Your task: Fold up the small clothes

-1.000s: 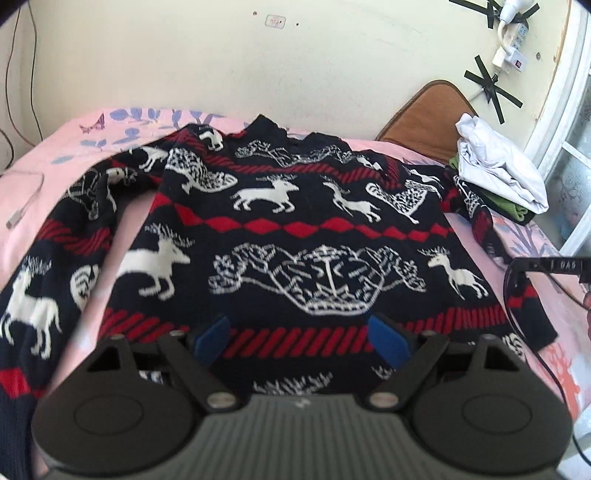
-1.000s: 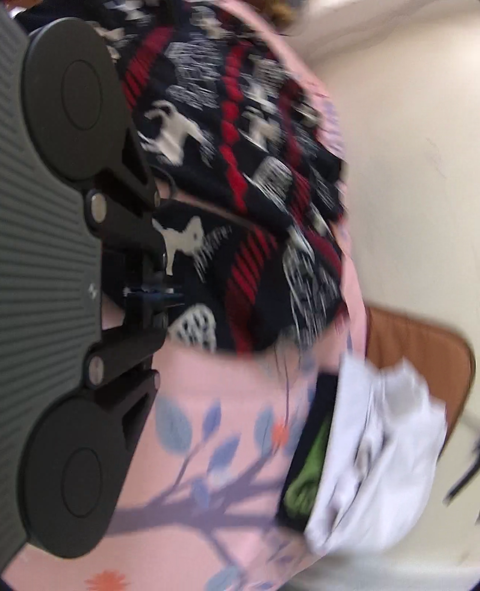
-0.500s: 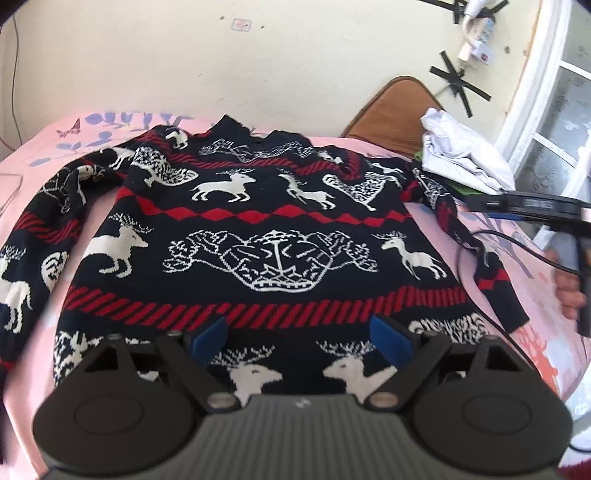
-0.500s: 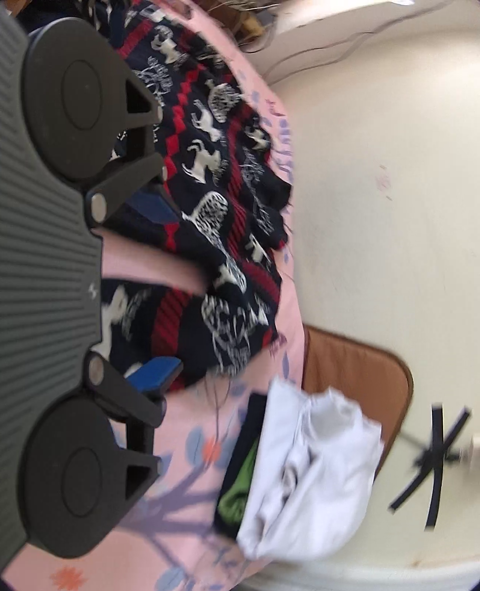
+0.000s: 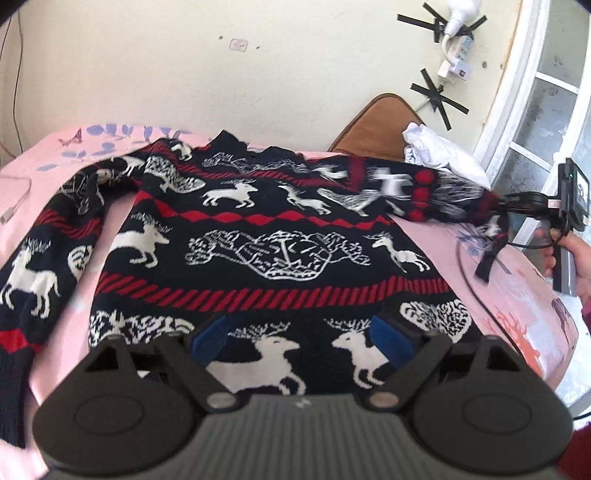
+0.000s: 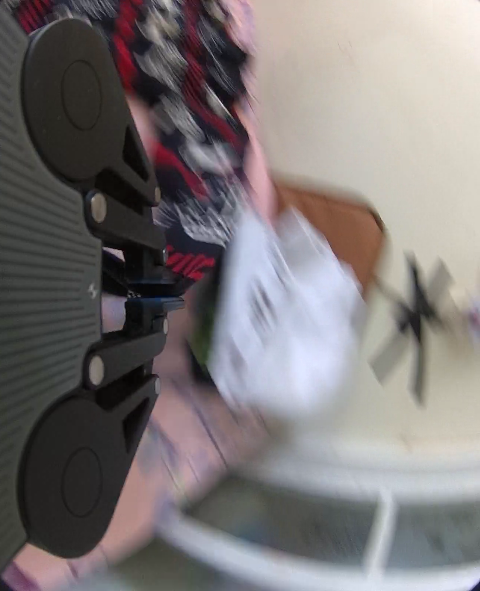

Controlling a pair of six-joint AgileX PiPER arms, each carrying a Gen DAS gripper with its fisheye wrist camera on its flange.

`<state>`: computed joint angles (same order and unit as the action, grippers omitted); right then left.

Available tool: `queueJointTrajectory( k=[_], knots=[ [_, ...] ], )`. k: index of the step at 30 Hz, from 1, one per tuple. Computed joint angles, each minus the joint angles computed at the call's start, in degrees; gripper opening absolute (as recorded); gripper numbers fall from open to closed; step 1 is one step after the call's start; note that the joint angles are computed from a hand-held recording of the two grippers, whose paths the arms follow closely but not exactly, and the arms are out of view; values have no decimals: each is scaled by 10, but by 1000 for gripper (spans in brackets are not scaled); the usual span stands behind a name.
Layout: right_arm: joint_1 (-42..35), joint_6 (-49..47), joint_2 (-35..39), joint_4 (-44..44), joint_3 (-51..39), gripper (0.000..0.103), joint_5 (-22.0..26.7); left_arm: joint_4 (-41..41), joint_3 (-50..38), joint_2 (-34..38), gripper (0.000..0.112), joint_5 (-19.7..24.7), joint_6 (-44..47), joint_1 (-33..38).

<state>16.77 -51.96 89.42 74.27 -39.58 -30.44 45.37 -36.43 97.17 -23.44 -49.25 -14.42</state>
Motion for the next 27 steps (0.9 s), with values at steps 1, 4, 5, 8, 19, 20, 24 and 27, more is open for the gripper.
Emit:
queueJointTrajectory(
  k=[1, 4, 5, 8, 19, 20, 24, 27],
  knots=[
    [-17, -28, 7, 23, -8, 9, -13, 1, -2, 4, 87, 0, -7, 1],
    [-97, -98, 30, 100, -40, 10, 71, 53, -2, 13, 87, -22, -59, 28],
    [-110, -126, 38, 131, -48, 15, 88, 65, 1, 12, 87, -32, -69, 38],
    [-83, -74, 21, 108, -30, 53, 63, 71, 13, 1, 87, -44, -75, 57],
    [127, 443, -123, -444, 85, 75, -147, 110, 44, -21, 88, -80, -118, 132],
    [145, 461, -117, -453, 90, 91, -205, 109, 50, -25, 88, -84, -110, 134],
    [199, 469, -125, -484, 96, 92, -338, 63, 80, -50, 88, -80, -43, 131],
    [231, 387, -154, -488, 87, 92, -372, 71, 87, -57, 89, -90, -46, 146]
  ],
)
